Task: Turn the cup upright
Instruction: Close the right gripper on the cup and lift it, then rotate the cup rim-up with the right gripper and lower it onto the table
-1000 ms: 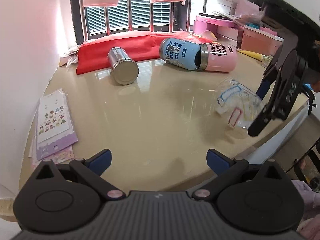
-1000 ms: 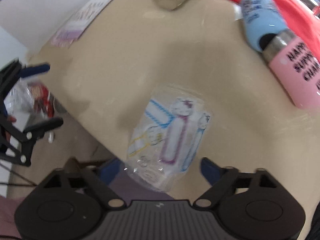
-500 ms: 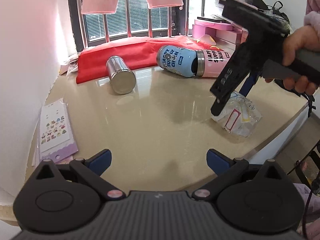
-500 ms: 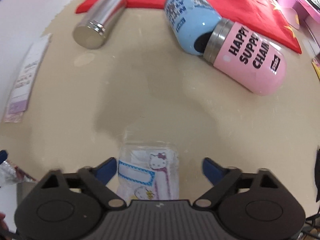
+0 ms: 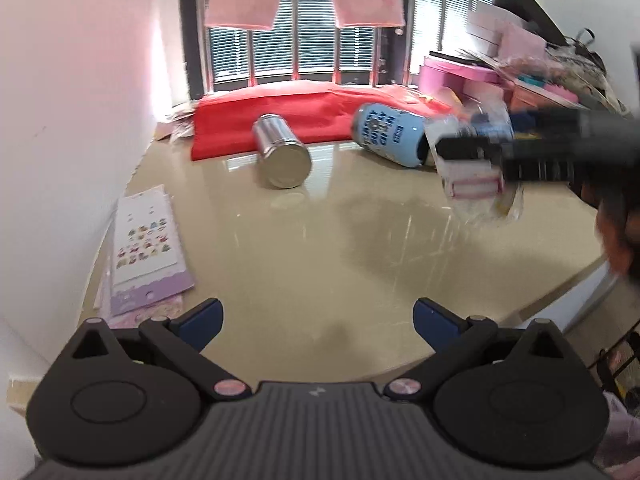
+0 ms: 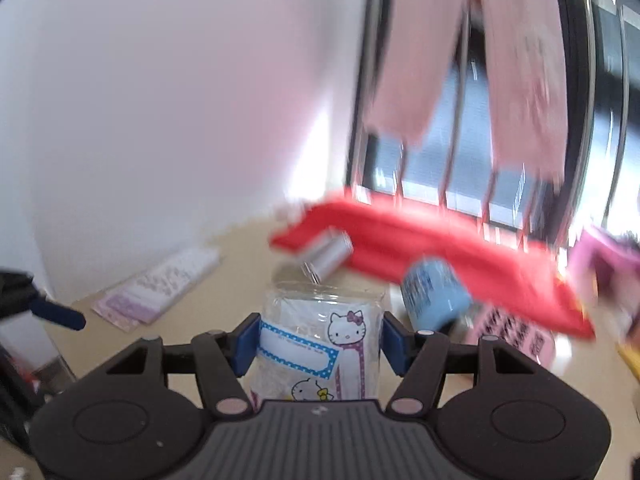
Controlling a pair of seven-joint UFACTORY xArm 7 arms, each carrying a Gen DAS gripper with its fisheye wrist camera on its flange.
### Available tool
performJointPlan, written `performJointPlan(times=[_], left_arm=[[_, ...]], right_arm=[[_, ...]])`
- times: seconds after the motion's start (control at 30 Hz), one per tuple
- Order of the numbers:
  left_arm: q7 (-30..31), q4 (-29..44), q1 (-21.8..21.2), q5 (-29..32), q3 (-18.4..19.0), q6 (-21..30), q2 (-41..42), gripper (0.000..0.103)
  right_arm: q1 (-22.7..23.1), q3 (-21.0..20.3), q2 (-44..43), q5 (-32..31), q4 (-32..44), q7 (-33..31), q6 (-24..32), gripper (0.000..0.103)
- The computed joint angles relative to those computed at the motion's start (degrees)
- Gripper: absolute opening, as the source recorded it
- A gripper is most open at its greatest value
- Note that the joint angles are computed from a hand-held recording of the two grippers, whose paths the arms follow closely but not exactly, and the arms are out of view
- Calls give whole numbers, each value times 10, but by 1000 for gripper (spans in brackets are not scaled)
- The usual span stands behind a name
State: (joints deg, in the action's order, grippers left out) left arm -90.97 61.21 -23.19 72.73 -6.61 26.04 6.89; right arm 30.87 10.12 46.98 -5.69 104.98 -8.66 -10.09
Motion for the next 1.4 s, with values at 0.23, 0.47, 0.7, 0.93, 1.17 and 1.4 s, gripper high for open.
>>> performJointPlan(times=[0.23,0.47,0.7,0.93,1.17,1.4], left_arm=[[-12,-22,0,-16,-6,22,-15,103],[-46,-22,-2,16,-8,9,-7,103],[-113,-16,-11,112,-6,-14,7,103],[-137,-2,-13,152,-6,-24,29,103],[-127,5,-18,141,-5,-16,36,103],[-143,-8,-33,148,-15,24,10,103]], right_arm=[[23,-15,74,14,-30,13,-203,62],[38,-26,116,45,-32,6,-330,62],[29,-25,143,33,-23,16,-380,63],[22,-24,158,6,-19,26,-405,64],[13,-17,149,-7,-43,49,-388,85],[7,-15,71,12,-134,62,-405,103]])
